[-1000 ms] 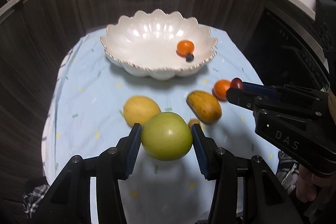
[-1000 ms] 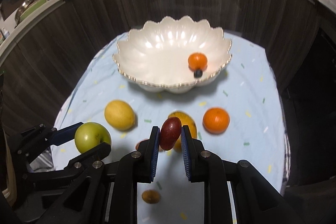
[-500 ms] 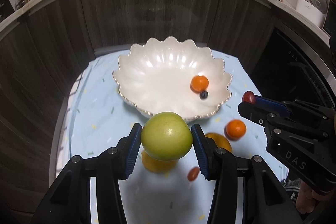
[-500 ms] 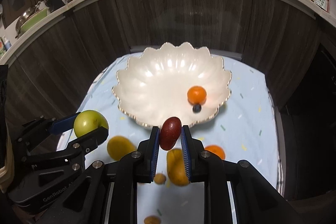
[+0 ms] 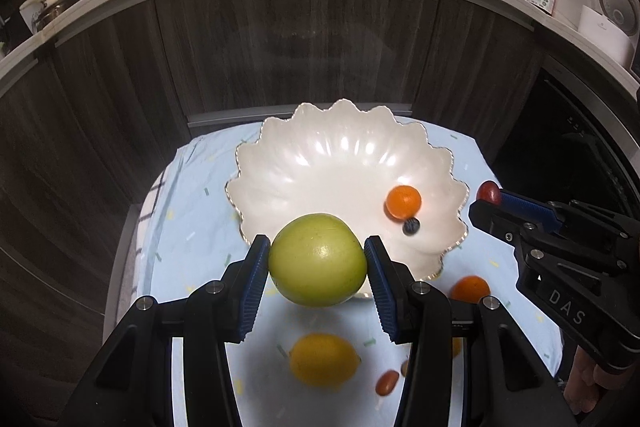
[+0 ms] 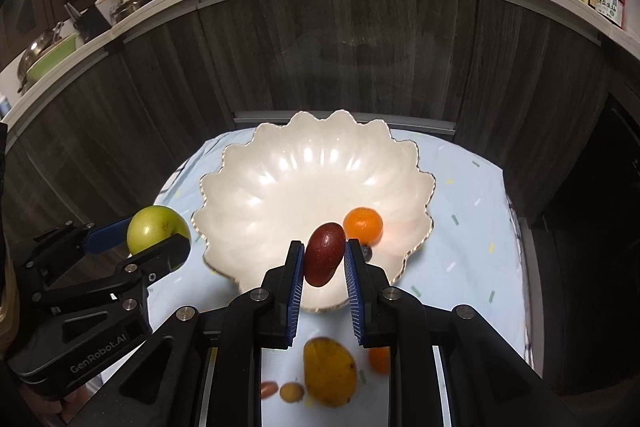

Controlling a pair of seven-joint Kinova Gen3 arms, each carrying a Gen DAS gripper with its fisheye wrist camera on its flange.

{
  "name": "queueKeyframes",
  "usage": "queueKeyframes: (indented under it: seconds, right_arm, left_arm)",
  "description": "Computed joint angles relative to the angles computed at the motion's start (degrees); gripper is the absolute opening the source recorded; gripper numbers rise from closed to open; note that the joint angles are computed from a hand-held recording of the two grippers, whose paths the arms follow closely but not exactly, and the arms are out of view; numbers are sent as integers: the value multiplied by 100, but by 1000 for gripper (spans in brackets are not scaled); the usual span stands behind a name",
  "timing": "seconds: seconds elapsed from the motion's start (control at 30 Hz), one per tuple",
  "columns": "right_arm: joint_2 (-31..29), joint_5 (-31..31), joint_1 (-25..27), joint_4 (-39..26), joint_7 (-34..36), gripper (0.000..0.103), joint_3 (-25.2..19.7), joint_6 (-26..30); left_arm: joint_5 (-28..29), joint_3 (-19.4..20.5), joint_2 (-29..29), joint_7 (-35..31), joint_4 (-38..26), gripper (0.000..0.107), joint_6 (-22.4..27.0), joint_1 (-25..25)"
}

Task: Organize fruits
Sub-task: 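Carry the green apple and red date over the bowl and release them, then withdraw both open tools from the bowl toward the lemon and small brown fruit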

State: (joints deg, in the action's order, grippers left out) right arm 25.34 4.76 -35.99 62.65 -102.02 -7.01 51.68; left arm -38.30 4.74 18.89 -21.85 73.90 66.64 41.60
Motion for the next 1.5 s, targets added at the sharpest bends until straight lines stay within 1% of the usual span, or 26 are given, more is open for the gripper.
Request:
queueKeyframes:
  seconds: [0.37, 0.47, 0.73, 1.1, 1.2, 1.23, 1.27, 1.33, 1.37, 1.4, 1.5]
  right_arm:
    - [516, 1, -38, -559, -140, 22, 118, 269]
    - [648, -19, -34, -663, -138, 22, 130, 341]
    - [932, -114, -28, -902, -87, 22, 133, 569]
    - [1103, -293, 4, -1077, 68, 22, 101, 698]
    - [1095, -283, -15, -1079, 57, 23, 127, 713]
    - [1090, -280, -15, -1075, 72, 23, 126, 716]
    - [1085, -268, -26, -1075, 69, 23, 135, 729]
    - [1061, -252, -39, -1044, 25, 28, 157, 712]
    - [1025, -218, -57, -985, -18, 36, 183, 660]
    - [989, -175, -79, -929, -63, 42, 209, 604]
    - [913, -81, -109, -839, -156, 48, 234, 515]
  left_arm:
    - [232, -162, 303, -274, -181, 48, -149, -285]
    - [354, -205, 357, -291, -151, 48, -282, -365]
    - [578, -284, 522, -418, -139, 48, -376, -462]
    - [775, -298, 500, -479, -30, 48, -496, -539]
    - [836, -295, 521, -485, -40, 48, -458, -546]
    - [792, -314, 530, -457, -50, 53, -420, -504]
    - [740, -330, 524, -424, -45, 61, -407, -463]
    - [673, -344, 506, -372, -31, 67, -389, -420]
    - [657, -342, 504, -360, -43, 67, -360, -409]
    - [648, -334, 512, -369, -75, 67, -311, -404]
    - [563, -334, 516, -356, -117, 67, -217, -347]
